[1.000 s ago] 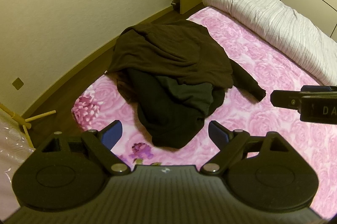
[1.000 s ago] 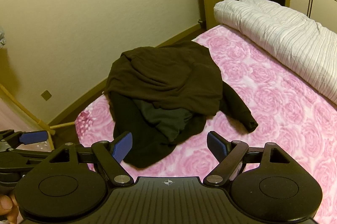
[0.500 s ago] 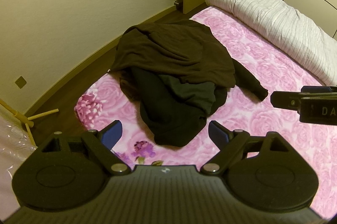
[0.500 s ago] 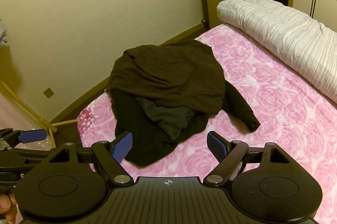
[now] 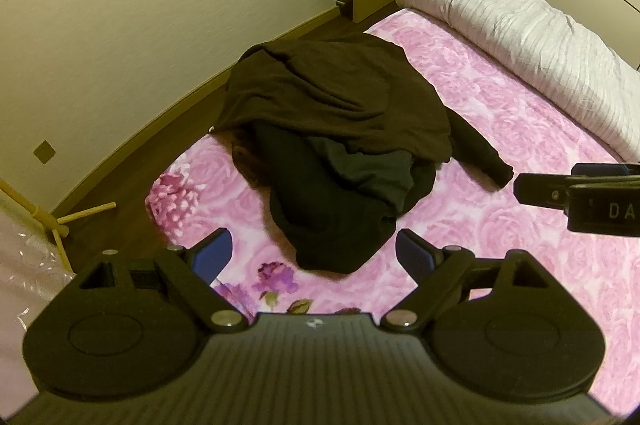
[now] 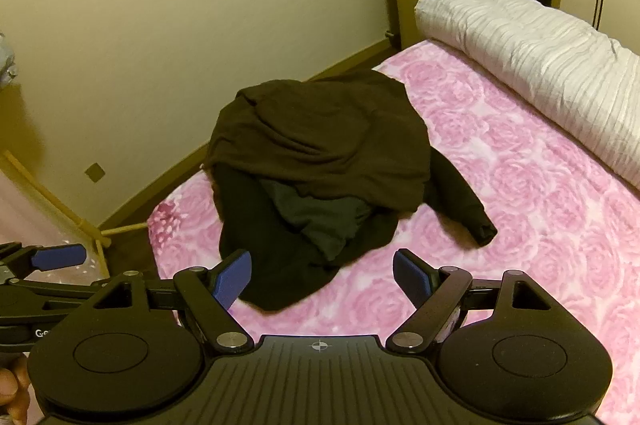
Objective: Fold clothes
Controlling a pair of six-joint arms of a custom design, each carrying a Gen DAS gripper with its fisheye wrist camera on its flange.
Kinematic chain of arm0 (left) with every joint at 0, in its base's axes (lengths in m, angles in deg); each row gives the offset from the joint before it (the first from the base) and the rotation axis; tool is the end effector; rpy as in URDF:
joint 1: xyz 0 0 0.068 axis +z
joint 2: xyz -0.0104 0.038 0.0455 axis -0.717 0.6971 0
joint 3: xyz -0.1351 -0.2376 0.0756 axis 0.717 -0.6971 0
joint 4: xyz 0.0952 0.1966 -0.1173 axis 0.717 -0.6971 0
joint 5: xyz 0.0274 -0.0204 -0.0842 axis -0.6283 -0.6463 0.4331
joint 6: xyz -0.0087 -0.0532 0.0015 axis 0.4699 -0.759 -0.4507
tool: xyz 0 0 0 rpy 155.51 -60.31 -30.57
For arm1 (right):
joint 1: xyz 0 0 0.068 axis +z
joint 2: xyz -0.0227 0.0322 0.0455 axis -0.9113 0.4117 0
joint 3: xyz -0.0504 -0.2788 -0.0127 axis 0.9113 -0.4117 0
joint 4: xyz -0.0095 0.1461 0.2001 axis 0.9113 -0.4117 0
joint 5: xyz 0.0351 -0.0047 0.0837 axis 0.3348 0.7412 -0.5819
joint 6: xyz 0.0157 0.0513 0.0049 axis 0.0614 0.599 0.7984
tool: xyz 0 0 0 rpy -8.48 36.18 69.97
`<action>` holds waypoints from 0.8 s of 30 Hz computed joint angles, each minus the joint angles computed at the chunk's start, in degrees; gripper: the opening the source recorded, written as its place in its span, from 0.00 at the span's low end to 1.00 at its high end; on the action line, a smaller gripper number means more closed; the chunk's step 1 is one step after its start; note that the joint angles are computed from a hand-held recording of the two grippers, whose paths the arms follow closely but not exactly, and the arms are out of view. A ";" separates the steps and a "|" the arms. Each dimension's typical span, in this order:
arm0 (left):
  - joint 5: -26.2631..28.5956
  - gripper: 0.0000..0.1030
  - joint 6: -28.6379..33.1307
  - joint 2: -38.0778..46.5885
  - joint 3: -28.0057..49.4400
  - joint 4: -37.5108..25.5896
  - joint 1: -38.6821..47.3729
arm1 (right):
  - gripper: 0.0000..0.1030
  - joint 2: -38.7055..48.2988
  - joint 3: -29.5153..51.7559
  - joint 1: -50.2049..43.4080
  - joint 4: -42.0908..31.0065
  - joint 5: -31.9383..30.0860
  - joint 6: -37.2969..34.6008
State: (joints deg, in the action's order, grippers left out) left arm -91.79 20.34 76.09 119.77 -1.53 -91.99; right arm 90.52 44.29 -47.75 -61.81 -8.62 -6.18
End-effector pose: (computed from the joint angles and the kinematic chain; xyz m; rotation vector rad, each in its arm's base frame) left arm 0.2146 -0.1964 0.3469 -0.2753 2.5183 0.1818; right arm 0.2888 0.1061 0.3470 -0.5880 2.4400 0.5387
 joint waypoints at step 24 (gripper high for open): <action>-2.91 0.84 27.23 -1.46 -9.77 12.57 8.97 | 0.79 3.05 -3.77 -2.36 8.13 0.52 -7.84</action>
State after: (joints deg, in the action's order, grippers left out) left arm -94.70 47.57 74.63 109.99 11.04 -83.02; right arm 93.57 40.53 -50.10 -53.68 -8.10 -14.02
